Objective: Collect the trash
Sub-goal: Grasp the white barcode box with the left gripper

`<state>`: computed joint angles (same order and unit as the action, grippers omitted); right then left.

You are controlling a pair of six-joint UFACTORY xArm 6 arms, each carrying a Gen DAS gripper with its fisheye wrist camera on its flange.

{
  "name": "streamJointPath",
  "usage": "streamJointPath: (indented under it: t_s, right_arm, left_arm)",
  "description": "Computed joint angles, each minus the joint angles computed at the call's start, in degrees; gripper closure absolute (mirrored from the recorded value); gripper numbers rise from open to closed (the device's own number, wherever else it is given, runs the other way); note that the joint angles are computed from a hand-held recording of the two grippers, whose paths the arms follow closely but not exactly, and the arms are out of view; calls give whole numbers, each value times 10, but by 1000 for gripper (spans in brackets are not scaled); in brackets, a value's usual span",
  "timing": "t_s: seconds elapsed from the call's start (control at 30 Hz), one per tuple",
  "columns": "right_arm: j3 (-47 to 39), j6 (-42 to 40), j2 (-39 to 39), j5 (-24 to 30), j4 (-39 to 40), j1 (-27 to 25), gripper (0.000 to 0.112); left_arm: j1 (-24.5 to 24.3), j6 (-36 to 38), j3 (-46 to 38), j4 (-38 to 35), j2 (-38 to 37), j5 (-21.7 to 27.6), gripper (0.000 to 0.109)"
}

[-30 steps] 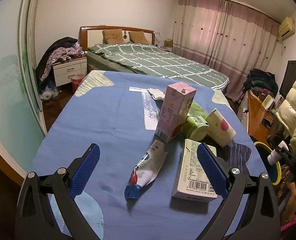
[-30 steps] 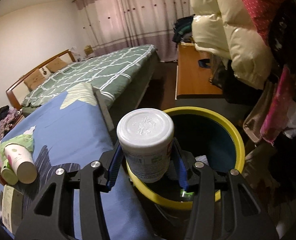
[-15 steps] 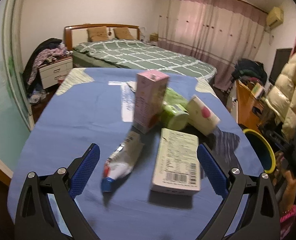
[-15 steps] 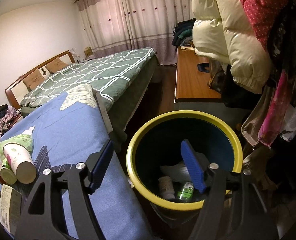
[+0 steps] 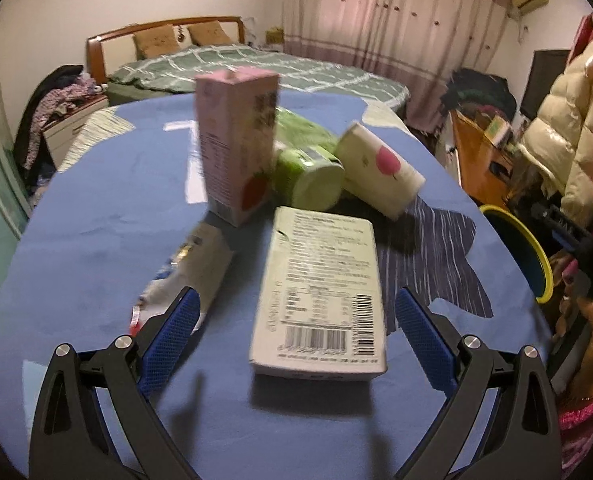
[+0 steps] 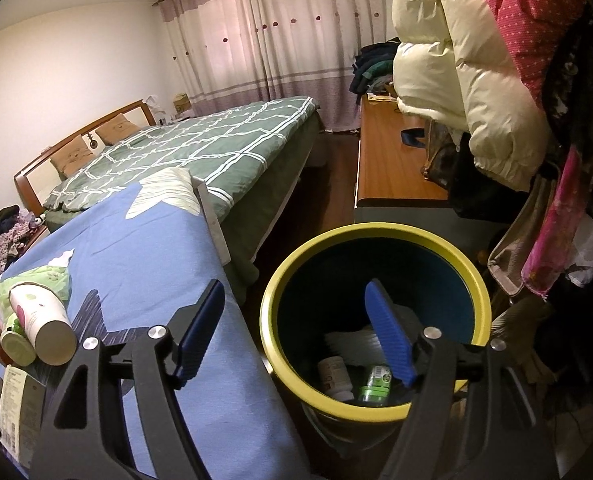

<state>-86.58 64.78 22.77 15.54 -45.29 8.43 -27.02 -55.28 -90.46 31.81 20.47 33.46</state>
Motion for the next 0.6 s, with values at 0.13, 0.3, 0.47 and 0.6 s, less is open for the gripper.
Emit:
streamJointPath:
  t_s: [0.13,0.3,0.47,0.6]
  right_arm:
    - [-2,-5,2,-1,3,1,43]
    - [-5,-13,5,-2,12,2,43]
    - [-3,-32,6,-9,33,1,43]
    - [-3,-44,8,-13,46,1,43]
  left_arm:
    - [-2,50,-48,-35,40,18,12]
    - [-2,82,-112,-51,87,58,12]
    - [2,109,-160,-78,123,84,12]
    - [3,124,-185,-95,143,95,19]
